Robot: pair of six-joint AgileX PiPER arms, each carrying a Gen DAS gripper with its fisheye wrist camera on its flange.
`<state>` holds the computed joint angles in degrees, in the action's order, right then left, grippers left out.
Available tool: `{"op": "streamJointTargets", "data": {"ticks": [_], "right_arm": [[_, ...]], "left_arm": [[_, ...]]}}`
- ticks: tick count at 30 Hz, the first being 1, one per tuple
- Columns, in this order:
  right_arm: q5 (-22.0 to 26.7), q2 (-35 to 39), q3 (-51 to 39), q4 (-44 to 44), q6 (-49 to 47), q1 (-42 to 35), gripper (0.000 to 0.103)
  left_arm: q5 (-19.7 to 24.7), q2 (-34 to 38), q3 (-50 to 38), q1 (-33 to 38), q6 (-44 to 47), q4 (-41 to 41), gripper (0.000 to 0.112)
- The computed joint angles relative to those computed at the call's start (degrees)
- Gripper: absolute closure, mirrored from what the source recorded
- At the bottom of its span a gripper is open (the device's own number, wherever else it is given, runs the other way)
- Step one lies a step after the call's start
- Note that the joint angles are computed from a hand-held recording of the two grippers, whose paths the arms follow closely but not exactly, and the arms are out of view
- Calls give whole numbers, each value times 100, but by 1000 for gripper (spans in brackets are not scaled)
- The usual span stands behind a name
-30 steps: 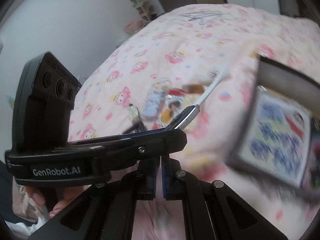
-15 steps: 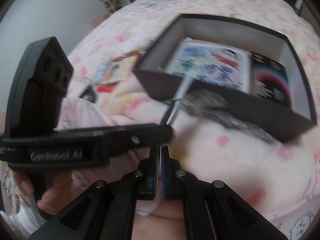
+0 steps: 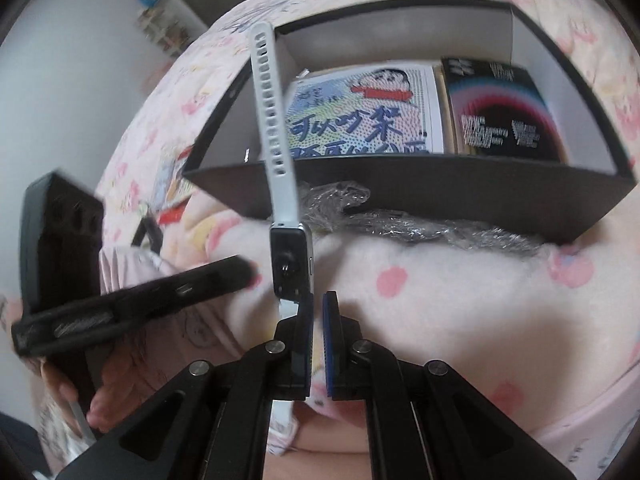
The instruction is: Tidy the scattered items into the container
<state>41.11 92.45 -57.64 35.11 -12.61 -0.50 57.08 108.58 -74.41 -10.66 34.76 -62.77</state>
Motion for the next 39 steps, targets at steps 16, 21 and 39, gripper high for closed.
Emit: {"op": "streamJointTargets", "data": {"ticks": [16,21,39], "right_arm": [[-171,341,73,874,-422,-240,100],[-64,162,148,1139,-739,-285,100],[81,118,70,1496,-929,261,100]], "left_arm": [[-517,233,-425,-471,-1026,1396,98],[-567,294,-574,-583,-1326,1699,101],[87,-36,-565,325,-1172,1088,74]]}}
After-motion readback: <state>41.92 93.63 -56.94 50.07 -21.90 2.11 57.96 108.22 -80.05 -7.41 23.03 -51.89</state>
